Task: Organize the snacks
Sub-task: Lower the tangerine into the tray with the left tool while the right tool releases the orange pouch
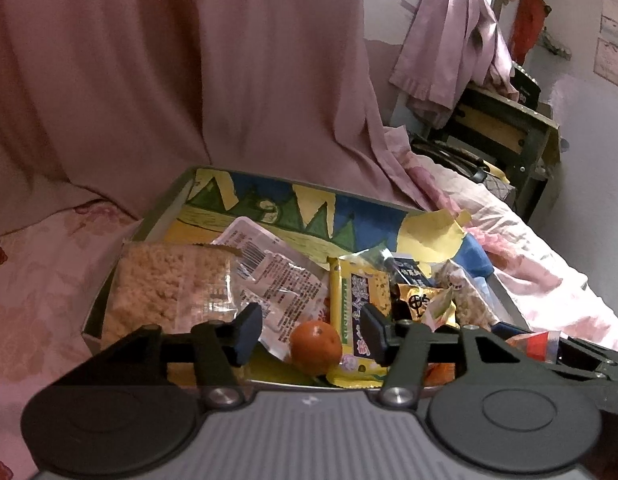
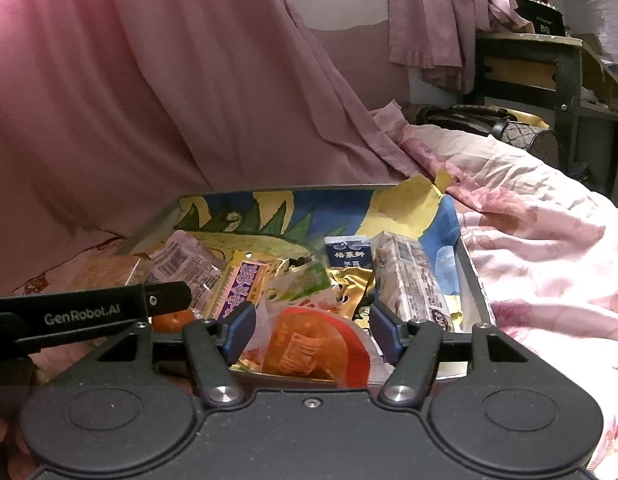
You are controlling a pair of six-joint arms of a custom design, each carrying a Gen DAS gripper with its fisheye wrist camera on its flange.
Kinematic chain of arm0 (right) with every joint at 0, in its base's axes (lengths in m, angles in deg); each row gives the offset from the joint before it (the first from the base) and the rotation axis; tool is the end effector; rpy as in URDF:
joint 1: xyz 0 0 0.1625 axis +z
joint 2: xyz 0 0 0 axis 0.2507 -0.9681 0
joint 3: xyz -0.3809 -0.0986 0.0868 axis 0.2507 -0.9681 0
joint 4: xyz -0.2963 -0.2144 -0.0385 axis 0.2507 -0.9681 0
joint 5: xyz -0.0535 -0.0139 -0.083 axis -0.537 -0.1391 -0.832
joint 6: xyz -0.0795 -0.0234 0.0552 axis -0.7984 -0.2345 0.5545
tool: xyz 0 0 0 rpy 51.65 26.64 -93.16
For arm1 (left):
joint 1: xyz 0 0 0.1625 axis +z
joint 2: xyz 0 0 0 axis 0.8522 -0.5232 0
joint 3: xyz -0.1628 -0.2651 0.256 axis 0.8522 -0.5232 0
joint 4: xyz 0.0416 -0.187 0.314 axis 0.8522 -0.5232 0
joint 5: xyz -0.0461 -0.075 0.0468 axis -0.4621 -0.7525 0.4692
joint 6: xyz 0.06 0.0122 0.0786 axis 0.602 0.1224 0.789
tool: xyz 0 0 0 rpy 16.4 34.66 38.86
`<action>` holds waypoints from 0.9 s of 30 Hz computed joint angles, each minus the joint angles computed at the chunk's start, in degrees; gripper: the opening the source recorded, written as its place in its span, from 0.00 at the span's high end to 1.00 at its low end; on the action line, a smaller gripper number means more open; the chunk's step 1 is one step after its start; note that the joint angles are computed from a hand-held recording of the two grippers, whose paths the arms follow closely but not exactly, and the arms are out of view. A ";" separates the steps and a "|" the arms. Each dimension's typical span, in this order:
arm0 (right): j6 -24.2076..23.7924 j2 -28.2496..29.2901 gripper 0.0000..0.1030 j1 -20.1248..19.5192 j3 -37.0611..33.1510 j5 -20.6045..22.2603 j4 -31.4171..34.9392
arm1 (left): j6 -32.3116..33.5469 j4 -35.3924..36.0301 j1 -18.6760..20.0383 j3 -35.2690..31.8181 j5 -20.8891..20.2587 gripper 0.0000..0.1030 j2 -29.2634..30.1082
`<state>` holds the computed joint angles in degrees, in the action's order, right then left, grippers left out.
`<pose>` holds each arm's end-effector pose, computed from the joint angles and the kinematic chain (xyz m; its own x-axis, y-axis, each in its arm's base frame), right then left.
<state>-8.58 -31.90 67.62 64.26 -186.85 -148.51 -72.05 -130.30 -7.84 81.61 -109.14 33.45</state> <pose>0.0231 -0.7003 0.2660 -0.7801 -0.1220 0.6137 -0.5684 0.5483 -0.6135 -0.3183 -0.7070 -0.0368 -0.8573 0.0860 -0.5076 0.4620 0.5633 -0.6850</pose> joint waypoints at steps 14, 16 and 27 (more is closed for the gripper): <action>1.55 -0.39 0.19 0.10 0.24 0.07 -2.35 | -1.39 -3.06 -0.46 0.41 0.92 0.19 -0.29; 1.83 -0.36 0.17 0.19 0.13 -0.01 -2.63 | -1.20 -3.65 -0.61 0.50 1.08 0.16 -0.32; 2.84 -0.82 0.08 0.23 0.29 0.24 -4.16 | -0.27 -6.37 -1.26 -0.16 3.58 0.04 0.24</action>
